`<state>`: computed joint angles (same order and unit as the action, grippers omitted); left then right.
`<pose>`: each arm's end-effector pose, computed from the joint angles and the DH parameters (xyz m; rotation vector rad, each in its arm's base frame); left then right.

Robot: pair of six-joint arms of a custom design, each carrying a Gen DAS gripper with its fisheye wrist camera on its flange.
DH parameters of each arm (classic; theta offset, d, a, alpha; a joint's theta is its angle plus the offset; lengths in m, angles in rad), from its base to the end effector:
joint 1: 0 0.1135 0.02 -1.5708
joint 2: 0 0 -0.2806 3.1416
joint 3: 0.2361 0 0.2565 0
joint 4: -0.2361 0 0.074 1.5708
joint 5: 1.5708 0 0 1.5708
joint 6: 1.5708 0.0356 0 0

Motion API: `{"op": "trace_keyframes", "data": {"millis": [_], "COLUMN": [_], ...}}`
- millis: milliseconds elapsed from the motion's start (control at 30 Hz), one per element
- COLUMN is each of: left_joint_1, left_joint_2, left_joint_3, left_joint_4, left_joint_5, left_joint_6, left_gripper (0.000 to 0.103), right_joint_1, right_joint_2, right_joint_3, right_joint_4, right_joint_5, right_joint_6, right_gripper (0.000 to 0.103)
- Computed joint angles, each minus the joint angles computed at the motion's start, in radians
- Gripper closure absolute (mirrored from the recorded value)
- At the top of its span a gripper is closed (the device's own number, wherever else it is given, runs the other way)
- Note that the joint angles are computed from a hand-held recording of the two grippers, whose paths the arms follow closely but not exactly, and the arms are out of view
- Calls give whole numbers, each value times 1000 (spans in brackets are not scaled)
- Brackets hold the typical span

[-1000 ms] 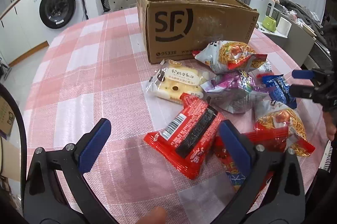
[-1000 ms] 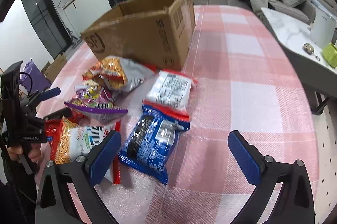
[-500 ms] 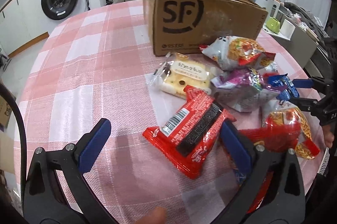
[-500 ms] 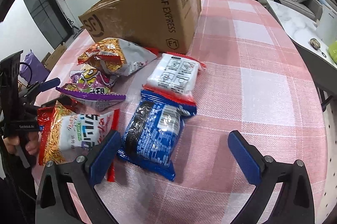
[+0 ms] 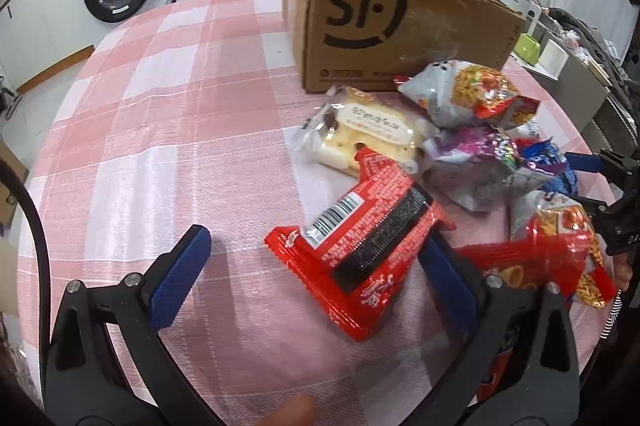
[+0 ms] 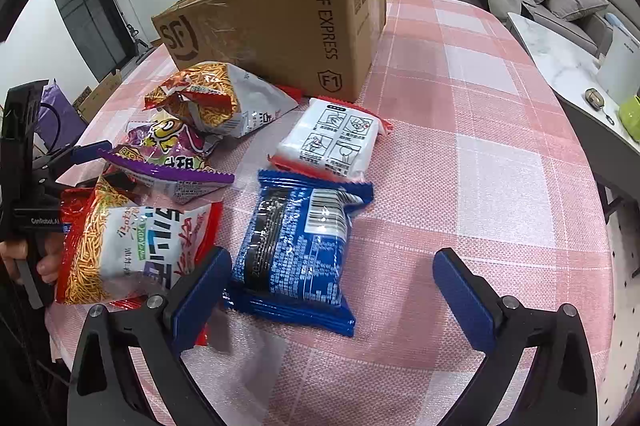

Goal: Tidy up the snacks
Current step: 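Grasp the red wafer pack with the left tool while the right tool grasps the blue biscuit pack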

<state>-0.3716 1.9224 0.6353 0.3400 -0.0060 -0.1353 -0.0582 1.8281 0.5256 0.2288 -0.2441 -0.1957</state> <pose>0.2871 -0.1117 0.0653 0.2957 2.5119 -0.1971 0.2672 -0.0070 0.0649 -0.2603 2.5980 0.2337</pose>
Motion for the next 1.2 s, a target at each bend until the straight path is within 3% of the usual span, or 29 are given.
{"op": "trace_keyframes", "data": {"millis": [167,333,600,800,867,1200], "left_joint_1": [12,3,-1,-7,-10,15], "left_joint_2": [15,31,38,14,4,-44], "left_joint_3": [9,22,31,0,-14,-51], "left_joint_4": [1,6,5,40,54,74], "left_joint_5": [-6,-2,-1,10,12,66], "left_joint_6": [4,15,23,70,85,57], "left_gripper": [1,1,2,38,58,62], "right_joint_1": [-37,-33,6,-10,-14,-37], "right_joint_2": [5,-5,-12,-41,-45,-71], "right_joint_3": [5,-6,-31,-43,-42,-40], "right_joint_4": [4,22,60,31,25,-12], "right_joint_5": [-9,-36,-14,-51,-58,-91], "right_joint_6": [-6,-22,-52,-67,-72,-88], "right_gripper": [1,19,31,40,43,48]}}
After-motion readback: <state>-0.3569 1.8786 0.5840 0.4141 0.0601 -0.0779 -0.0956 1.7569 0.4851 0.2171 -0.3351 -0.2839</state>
